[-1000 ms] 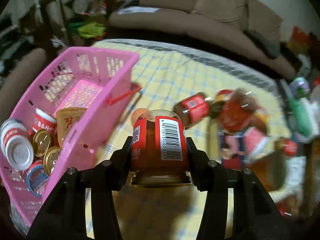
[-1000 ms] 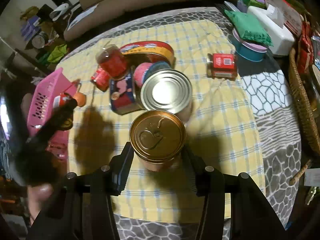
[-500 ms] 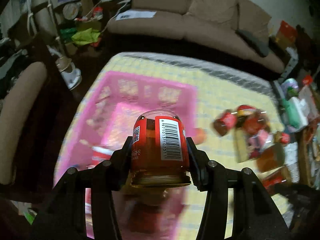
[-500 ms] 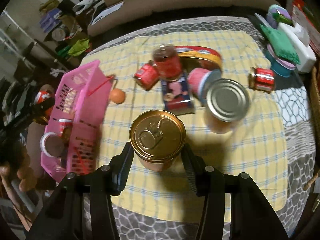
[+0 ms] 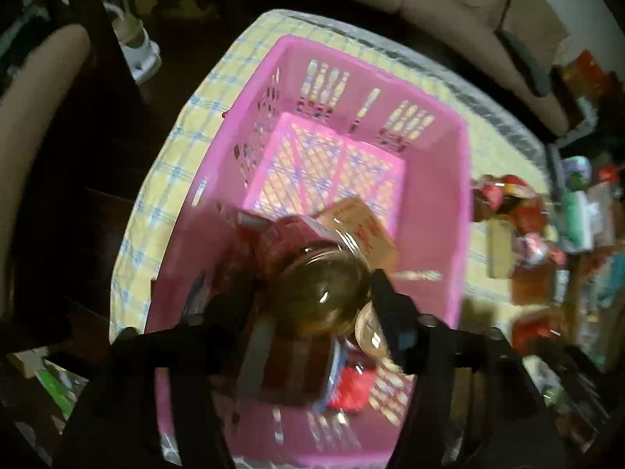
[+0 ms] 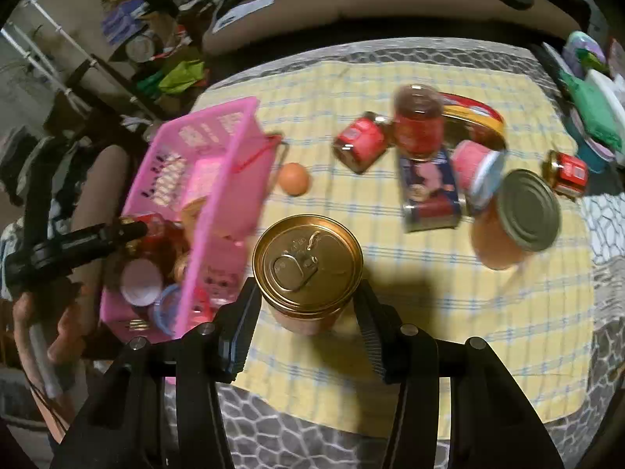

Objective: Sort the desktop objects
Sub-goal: 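Carry jar and can over the pink basket and open both grippers to drop them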

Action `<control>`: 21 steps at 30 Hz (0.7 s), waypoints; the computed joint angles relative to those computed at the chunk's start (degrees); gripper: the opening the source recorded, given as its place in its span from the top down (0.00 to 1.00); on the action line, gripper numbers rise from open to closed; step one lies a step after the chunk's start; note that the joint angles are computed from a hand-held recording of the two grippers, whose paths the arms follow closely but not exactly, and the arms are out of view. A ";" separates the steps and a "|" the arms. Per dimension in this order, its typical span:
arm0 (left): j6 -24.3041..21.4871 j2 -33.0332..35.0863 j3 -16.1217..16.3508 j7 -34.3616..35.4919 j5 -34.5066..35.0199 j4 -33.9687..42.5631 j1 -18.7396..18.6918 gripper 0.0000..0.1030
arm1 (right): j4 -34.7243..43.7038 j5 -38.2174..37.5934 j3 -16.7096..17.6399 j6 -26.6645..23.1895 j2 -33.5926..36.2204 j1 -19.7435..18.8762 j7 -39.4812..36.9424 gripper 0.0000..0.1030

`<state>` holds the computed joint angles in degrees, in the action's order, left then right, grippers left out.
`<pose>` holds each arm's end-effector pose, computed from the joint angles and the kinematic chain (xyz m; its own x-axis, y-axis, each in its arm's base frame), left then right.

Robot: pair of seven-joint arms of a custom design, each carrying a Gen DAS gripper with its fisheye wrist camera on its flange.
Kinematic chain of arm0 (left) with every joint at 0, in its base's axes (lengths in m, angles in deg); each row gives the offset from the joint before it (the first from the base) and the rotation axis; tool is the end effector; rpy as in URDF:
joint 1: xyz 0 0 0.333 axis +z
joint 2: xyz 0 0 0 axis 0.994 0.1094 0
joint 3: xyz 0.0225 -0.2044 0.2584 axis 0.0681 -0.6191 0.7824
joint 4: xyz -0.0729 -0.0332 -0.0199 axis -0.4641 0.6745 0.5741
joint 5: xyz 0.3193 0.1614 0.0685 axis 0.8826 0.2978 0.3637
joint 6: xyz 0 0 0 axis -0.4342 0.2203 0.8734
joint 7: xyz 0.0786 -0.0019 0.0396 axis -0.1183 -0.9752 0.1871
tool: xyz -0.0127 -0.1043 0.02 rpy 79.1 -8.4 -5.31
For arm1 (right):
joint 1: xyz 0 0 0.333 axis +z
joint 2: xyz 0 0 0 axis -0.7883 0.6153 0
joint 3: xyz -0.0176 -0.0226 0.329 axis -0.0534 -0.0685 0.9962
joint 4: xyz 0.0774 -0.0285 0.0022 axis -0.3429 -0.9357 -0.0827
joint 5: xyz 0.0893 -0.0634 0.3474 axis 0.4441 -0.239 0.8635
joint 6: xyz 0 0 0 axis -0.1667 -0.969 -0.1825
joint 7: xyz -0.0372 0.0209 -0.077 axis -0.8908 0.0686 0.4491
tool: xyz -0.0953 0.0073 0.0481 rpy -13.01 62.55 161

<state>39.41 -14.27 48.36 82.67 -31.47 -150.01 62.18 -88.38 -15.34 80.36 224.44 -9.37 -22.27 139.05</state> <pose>0.5520 -0.3988 0.5957 -0.2227 -0.9420 0.2512 -0.9611 0.1689 -0.2185 0.3846 0.3082 0.6089 -0.1601 -0.9231 -0.3496 -0.8819 0.2929 -0.3694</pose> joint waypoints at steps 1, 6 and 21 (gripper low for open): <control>1.24 -1.95 -0.24 0.17 -1.34 -2.04 0.94 0.18 | 0.38 0.33 0.02 0.85 0.50 0.20 -0.31 0.52; 7.79 -11.09 0.88 -1.03 0.74 -11.20 1.98 0.02 | 2.76 3.87 0.07 7.02 4.00 1.70 -3.72 0.52; -2.24 -10.67 2.72 0.26 24.75 -9.55 -3.65 0.02 | 15.17 -5.66 2.94 12.26 18.25 1.26 1.50 0.49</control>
